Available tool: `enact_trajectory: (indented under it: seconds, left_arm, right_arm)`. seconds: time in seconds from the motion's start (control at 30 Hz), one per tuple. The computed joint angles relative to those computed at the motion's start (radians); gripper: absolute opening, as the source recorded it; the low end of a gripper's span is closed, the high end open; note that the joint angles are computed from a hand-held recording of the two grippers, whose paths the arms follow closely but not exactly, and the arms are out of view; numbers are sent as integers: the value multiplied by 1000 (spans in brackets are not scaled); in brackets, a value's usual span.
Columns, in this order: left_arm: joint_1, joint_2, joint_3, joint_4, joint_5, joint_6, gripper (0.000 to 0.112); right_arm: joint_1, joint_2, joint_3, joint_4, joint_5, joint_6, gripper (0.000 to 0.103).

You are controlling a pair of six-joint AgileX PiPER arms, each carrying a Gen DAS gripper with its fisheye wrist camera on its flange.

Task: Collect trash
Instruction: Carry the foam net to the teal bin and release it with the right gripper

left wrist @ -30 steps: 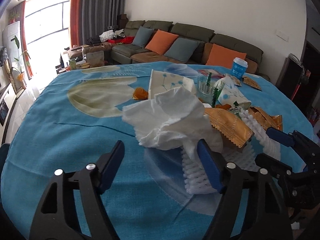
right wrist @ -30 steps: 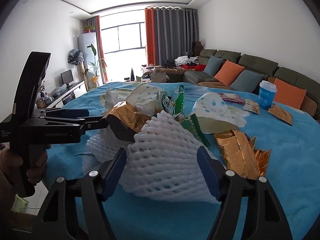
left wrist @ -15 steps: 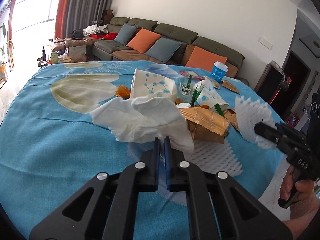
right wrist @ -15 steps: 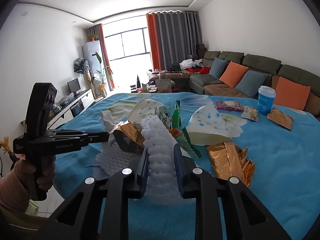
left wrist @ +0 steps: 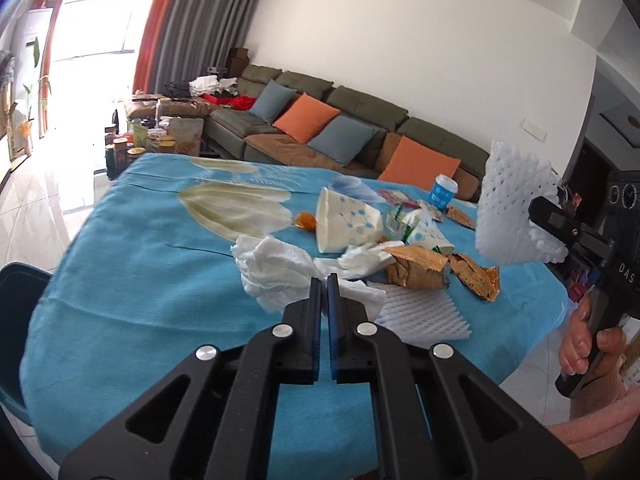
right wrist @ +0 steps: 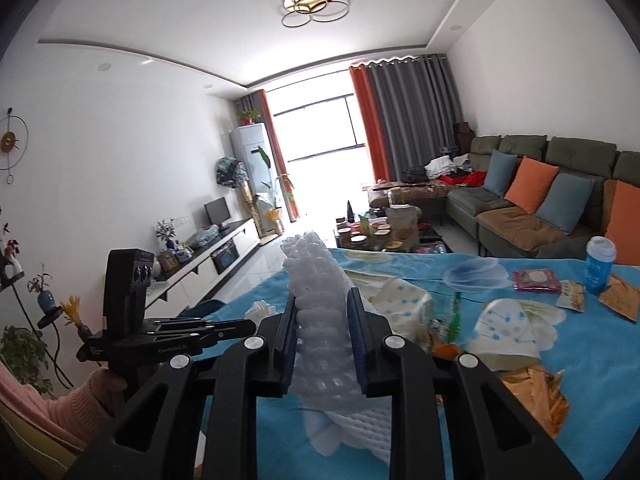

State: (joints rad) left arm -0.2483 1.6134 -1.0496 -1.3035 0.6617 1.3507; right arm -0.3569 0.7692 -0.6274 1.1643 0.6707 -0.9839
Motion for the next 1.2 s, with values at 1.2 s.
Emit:
enact_trajectory:
  seconds: [1.2]
  left_arm:
    - [489, 244, -282, 338, -93, -286, 3]
  right_arm:
    - [709, 1373, -1293, -22, 100, 350, 23]
